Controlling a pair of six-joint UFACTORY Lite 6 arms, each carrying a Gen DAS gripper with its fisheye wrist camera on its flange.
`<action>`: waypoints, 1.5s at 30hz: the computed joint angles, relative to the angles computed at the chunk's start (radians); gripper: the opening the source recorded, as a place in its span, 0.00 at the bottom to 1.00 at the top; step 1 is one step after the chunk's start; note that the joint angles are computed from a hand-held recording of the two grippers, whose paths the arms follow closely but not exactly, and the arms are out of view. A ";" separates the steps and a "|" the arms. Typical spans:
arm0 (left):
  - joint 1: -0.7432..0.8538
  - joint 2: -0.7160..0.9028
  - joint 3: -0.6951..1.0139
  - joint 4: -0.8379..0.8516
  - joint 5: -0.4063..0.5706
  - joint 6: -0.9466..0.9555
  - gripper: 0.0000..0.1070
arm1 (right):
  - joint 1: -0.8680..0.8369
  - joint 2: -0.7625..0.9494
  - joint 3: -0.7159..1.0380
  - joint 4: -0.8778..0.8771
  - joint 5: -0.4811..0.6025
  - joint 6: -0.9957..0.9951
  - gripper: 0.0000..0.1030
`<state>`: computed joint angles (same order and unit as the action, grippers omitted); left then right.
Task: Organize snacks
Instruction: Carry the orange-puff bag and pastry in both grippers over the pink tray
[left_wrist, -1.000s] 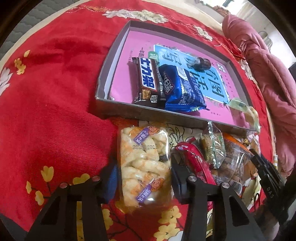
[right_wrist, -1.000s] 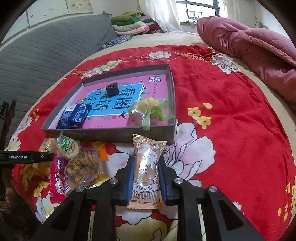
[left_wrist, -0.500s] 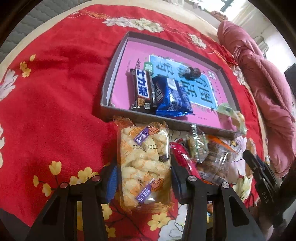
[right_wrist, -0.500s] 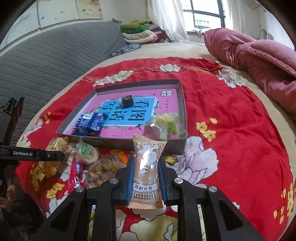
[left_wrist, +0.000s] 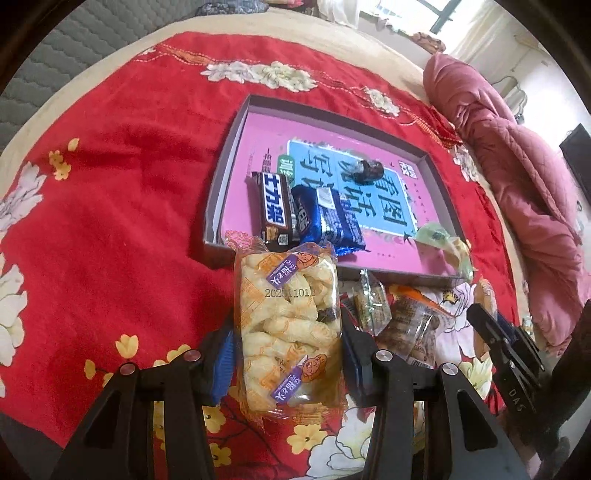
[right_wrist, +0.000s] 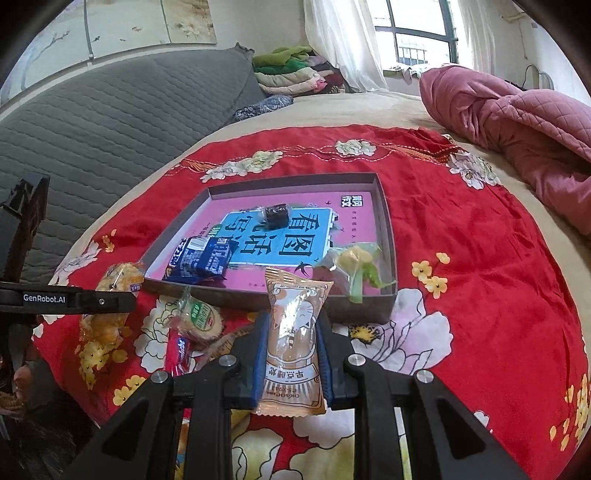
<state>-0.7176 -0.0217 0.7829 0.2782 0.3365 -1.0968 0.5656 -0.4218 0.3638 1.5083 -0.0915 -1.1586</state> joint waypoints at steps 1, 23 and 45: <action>0.001 -0.003 0.001 0.001 0.000 -0.001 0.47 | 0.002 0.004 0.004 0.001 -0.001 0.001 0.23; 0.061 0.005 0.025 0.026 -0.050 0.031 0.47 | 0.026 0.139 0.116 -0.436 -0.022 0.444 0.23; 0.167 0.170 0.177 0.007 -0.099 0.125 0.47 | 0.023 0.320 0.261 -0.714 -0.046 0.708 0.23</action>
